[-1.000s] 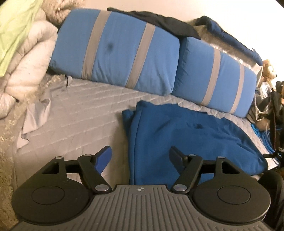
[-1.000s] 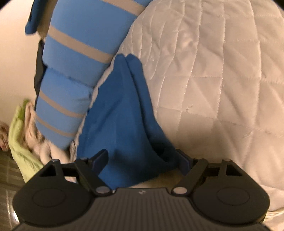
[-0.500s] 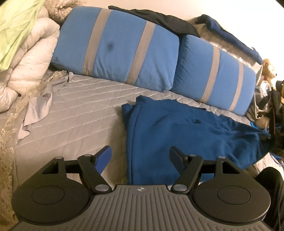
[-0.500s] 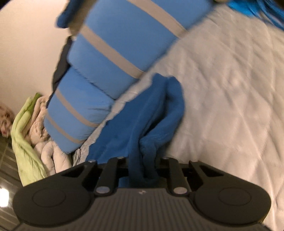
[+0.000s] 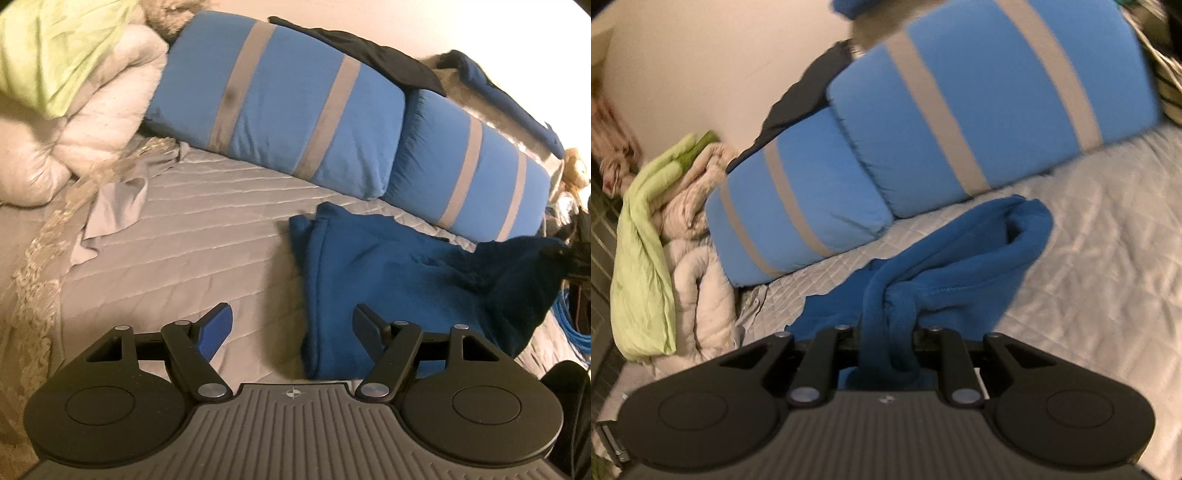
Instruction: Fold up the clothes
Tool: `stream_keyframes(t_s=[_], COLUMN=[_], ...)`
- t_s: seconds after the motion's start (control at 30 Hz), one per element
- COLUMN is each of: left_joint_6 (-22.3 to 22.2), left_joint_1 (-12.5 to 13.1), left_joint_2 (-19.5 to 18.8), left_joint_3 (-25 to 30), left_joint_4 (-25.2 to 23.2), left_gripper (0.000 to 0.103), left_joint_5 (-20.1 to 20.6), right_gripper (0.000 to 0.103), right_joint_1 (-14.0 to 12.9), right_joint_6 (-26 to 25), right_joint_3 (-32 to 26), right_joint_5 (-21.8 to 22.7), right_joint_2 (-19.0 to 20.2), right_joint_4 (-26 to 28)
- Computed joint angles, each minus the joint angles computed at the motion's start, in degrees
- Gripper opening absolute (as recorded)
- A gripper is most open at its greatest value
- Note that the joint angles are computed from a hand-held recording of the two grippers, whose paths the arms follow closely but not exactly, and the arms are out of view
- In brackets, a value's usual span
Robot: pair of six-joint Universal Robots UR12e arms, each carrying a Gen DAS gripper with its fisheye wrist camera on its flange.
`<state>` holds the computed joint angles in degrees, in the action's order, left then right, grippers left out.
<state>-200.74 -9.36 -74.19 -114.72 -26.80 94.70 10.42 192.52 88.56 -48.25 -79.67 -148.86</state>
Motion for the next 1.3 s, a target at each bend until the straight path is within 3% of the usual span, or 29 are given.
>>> stream_keyframes(t_s=[0.23,0.37,0.43,0.53,0.87,0.97,1.0,1.03,1.1,1.2,1.3], left_joint_6=[-2.86,-4.03,-4.79,-5.26,-6.53,-6.82,-6.76,-6.71,-6.80,-7.64,-4.74], left_joint_1=[0.96,1.46,1.89,2.58,3.96,4.49,4.75,5.01,5.53,6.01,4.68], left_joint_2=[1.97,2.89,3.42,4.21,4.59,4.56,4.63,4.68,4.73,3.82,1.50], left_joint_3=[-1.55,-2.28,-2.75,-3.61,-4.62,-4.85,-5.01,-5.16,-5.41,-4.63,-1.85], left_joint_4=[-0.43,-0.69,-0.65,-0.19,0.79,2.19,2.93,3.68,4.98,5.32,3.44], left_gripper=[0.071,0.071,0.071,0.071,0.071,0.071,0.071,0.071,0.071,0.071,0.071], left_joint_5=[1.18,1.78,1.59,0.77,-2.53,-5.07,-6.31,-7.56,-10.00,-12.52,-11.36], right_gripper=[0.017,0.017,0.017,0.017,0.018,0.035,0.060,0.076,0.092,0.095,0.098], right_joint_1=[10.27,17.67,20.58,23.29,24.51,24.25,23.41,22.53,20.20,17.56,15.40], right_joint_6=[-8.58,-25.65,-36.93,-48.71,-54.76,-56.84,-57.32,-57.76,-57.34,-53.31,-43.02], right_joint_3=[-8.93,-12.05,-13.30,-13.63,-13.25,-13.25,-13.30,-13.36,-12.82,-10.35,-7.30], right_joint_5=[-6.92,-7.56,-8.94,-11.70,-17.72,-16.31,-13.38,-10.38,-3.85,-0.49,-2.30], right_joint_2=[4.72,6.85,7.33,7.68,6.10,5.88,5.67,5.49,4.81,3.46,2.88], right_joint_4=[0.74,5.53,14.43,24.18,26.57,28.07,29.74,31.47,33.79,29.81,20.13])
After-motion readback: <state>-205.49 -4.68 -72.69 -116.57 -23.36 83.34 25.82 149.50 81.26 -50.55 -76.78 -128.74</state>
